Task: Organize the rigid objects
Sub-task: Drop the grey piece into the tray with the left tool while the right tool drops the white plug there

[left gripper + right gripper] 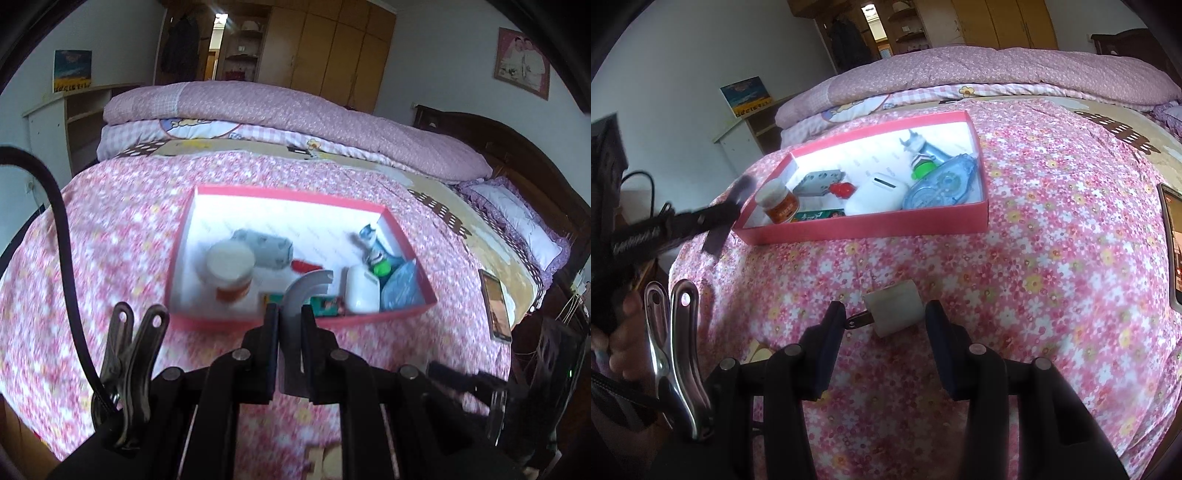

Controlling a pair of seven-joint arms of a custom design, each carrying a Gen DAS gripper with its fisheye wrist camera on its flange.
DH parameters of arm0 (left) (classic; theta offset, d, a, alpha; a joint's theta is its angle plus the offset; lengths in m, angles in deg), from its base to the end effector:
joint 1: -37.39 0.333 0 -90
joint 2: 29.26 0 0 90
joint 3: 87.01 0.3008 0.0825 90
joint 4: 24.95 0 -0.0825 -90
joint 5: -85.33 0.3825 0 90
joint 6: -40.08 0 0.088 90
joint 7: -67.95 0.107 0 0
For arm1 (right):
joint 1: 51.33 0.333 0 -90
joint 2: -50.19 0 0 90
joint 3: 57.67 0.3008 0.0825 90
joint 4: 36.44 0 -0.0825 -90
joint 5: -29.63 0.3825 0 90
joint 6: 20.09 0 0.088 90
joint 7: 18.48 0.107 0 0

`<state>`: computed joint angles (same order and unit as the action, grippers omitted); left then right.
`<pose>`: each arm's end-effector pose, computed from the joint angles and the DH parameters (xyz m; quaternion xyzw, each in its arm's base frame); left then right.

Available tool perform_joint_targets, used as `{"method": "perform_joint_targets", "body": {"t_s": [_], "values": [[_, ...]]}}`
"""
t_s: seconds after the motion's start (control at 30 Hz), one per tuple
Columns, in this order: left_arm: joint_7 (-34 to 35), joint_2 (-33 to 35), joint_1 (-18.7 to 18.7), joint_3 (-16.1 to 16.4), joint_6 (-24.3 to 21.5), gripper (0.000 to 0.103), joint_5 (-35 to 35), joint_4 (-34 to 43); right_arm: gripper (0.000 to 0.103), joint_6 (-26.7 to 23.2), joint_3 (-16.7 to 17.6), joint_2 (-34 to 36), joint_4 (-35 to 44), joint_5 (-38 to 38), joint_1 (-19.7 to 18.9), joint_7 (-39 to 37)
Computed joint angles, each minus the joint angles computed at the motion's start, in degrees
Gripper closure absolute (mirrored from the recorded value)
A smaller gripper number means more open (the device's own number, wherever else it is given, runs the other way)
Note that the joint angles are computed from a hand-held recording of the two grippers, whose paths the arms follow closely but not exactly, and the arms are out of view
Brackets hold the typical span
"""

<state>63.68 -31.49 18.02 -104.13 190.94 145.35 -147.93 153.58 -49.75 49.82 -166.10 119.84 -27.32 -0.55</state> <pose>0.4410 -0.3544 0.4518 -0.7018 0.5775 -0.3312 0.2537 0.4800 0.2100 0.3823 -0.7247 0.5380 -0.0995 0.4189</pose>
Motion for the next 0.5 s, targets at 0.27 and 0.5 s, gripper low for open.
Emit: {"method": "perform_joint_targets", "body": {"t_s": [0.27, 0.5], "values": [[4.72, 7.42, -0.57, 2.07, -0.88, 0.091, -1.10, 8.19, 0.057, -0.35, -0.31, -0.16, -0.03, 0.05, -0.49, 0.81], [6.86, 11.66, -2.37, 4.21, -2.34, 0.091, -2.05, 11.92, 0.057, -0.07, -0.57, -0.18, 0.38, -1.84, -0.87, 2.05]]}}
